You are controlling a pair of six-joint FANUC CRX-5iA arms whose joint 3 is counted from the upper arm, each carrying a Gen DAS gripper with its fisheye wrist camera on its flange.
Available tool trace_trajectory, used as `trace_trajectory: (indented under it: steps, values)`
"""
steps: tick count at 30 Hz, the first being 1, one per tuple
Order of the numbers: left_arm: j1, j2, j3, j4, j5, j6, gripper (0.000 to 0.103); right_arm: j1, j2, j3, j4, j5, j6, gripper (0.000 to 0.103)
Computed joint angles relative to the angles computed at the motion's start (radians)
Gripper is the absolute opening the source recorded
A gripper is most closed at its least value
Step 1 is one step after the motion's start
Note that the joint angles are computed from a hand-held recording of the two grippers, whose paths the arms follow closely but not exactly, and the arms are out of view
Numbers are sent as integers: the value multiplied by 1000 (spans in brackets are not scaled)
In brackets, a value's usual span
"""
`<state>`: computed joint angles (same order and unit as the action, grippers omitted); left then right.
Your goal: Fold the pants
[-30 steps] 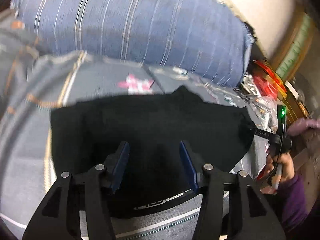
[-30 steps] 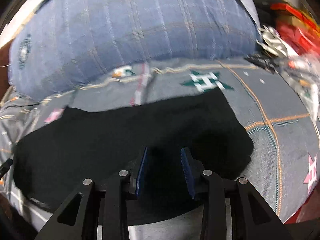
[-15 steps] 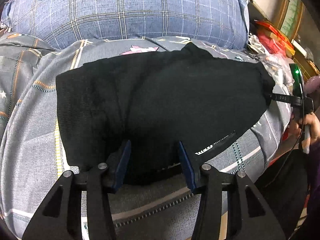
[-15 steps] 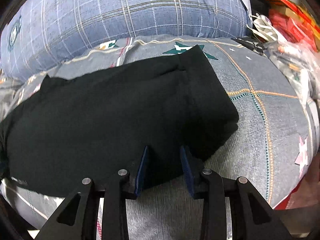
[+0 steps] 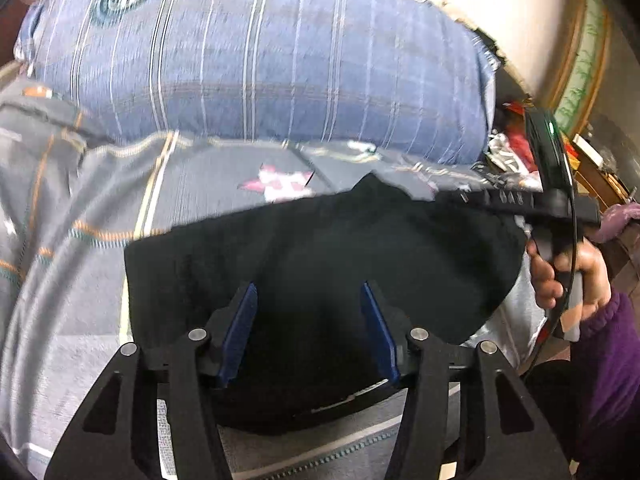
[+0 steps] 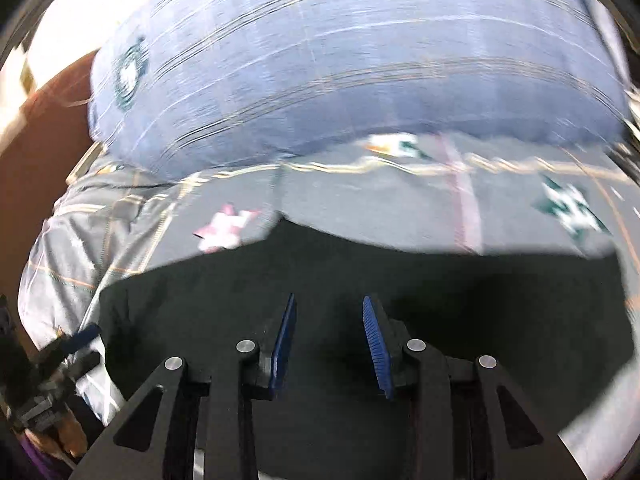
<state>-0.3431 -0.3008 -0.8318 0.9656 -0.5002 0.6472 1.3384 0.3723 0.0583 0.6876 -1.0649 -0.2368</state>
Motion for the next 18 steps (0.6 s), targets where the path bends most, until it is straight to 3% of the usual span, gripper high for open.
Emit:
trace_trajectory:
  steps: [5,10,14,18]
  values:
    - [37,49,35,-136,-10,123,52,-63,71,48,-15,152,78,36]
    - [62,70,56,-192,-29,186,52,-105,126,79,-31,199,99,36]
    - [44,62,61,-262,-3,210,52,-133,103,8,8,270,26,31]
    - [30,59,74,-353,16,248,52,-145,114,17,8,254,24,27]
